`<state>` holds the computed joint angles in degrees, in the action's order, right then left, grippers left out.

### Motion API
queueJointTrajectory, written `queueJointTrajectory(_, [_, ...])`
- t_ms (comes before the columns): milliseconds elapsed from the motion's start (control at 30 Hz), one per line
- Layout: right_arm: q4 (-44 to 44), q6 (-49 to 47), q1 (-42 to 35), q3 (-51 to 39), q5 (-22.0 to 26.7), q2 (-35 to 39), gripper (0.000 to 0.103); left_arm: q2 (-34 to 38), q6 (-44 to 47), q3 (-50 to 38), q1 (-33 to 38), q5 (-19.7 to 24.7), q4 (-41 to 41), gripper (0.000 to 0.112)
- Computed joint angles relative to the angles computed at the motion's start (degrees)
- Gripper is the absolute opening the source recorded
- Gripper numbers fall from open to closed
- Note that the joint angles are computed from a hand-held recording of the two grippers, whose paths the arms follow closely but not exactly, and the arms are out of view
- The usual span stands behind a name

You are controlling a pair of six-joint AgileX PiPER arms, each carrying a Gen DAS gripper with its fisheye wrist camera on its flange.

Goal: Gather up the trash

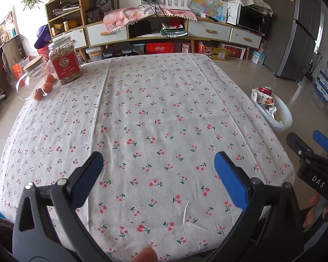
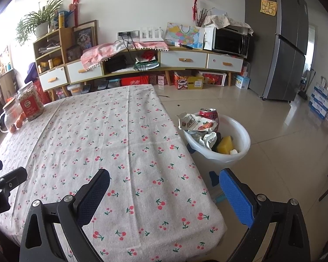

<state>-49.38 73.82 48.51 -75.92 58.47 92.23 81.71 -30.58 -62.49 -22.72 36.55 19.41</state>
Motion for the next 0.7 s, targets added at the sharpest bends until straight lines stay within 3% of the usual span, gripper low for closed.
queueJointTrajectory(700, [-1.1, 1.7, 1.2, -0.2, 1.2, 0.4, 0.101, -0.3, 0.2, 0.2, -0.9, 0.2, -0.7, 0.101])
